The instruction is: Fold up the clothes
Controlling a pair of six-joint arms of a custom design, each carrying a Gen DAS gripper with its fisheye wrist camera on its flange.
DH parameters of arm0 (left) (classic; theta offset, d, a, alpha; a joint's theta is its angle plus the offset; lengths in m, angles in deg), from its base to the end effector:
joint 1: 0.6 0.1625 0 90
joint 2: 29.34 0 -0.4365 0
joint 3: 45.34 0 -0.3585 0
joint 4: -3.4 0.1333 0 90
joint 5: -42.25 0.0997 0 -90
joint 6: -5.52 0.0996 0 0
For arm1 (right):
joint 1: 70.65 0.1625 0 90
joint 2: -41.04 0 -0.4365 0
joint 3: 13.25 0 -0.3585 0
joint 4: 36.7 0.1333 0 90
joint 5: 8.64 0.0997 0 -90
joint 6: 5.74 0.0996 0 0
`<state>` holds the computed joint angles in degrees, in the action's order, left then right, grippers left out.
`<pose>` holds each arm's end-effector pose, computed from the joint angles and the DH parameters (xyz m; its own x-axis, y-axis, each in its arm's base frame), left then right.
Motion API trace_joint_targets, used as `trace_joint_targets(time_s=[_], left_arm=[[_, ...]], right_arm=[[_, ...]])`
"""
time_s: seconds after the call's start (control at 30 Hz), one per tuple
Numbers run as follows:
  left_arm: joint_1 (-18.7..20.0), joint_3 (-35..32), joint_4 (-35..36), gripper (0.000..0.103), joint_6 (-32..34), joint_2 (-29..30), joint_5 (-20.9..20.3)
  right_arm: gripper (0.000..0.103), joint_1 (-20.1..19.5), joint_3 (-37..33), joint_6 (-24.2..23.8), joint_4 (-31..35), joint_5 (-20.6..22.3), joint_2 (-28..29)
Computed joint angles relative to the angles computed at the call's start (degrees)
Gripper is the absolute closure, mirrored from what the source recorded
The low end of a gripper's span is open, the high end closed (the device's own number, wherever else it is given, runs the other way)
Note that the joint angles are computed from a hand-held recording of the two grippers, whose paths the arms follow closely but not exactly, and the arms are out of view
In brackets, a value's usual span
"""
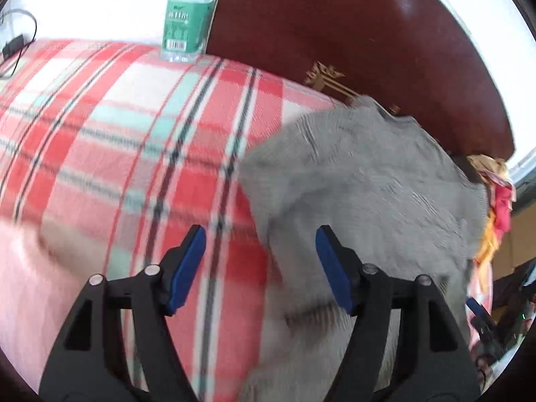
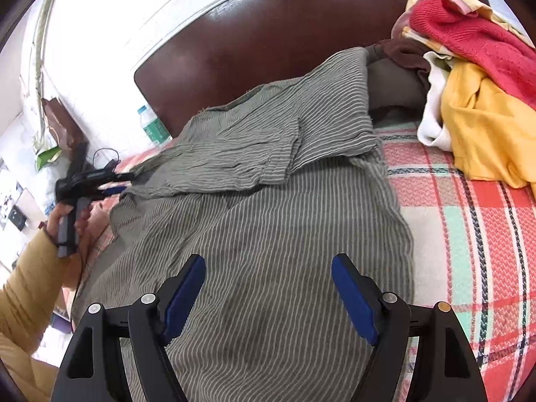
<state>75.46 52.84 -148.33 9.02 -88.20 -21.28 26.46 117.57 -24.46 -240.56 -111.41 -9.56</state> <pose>0.0209 -0.6535 0.2645 -0.8944 0.1054 -0.4346 0.2778 0.8925 -0.3554 0.1692 -0.4573 0.1209 -0.8979 -0.2644 0.3521 -0.4131 0.7827 -0.4656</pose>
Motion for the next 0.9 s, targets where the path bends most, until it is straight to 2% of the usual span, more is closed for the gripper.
trace_joint_targets(time_s=[0.1,0.27,0.37,0.4,0.63,0.7,0.77,0.83,0.9], left_arm=[[-0.9,7.2,-0.4,0.033,1.0,-3.4,0.3],[-2.3,19.4,-3.2,0.033,2.1,-10.0,3.0],[-2.3,24.6,-4.6,0.032,2.2,-14.3,1.7],[-2.1,26.1,-4.9,0.026,2.1,-15.7,0.6],[-2.9,34.6,-5.1,0.021,1.6,-23.6,-0.2],[-3.7,36.6,-5.9,0.014,2.1,-24.5,0.4],[-4.5,38.6,-7.0,0.009,2.6,-25.0,1.0],[-5.6,40.3,-9.1,0.008,2.1,-24.7,2.2],[-6.8,41.7,-11.2,0.010,1.0,-24.3,3.2]], right_arm=[[0.023,-0.5,1.0,0.5,-0.4,0.8,-1.2],[0.022,-1.3,3.9,1.0,1.4,1.3,-5.3],[0.021,-1.6,7.2,0.5,1.4,0.7,-8.1],[0.021,-1.9,8.5,0.7,1.2,0.8,-9.2],[0.017,-7.4,18.3,1.8,-0.6,3.3,-17.1],[0.017,-9.6,20.3,1.6,0.8,5.0,-18.9],[0.017,-9.9,21.3,-0.1,0.1,4.8,-17.8],[0.016,-9.4,22.5,-2.5,-3.5,4.7,-15.7],[0.016,-9.9,23.3,-4.2,-4.7,7.3,-14.7]])
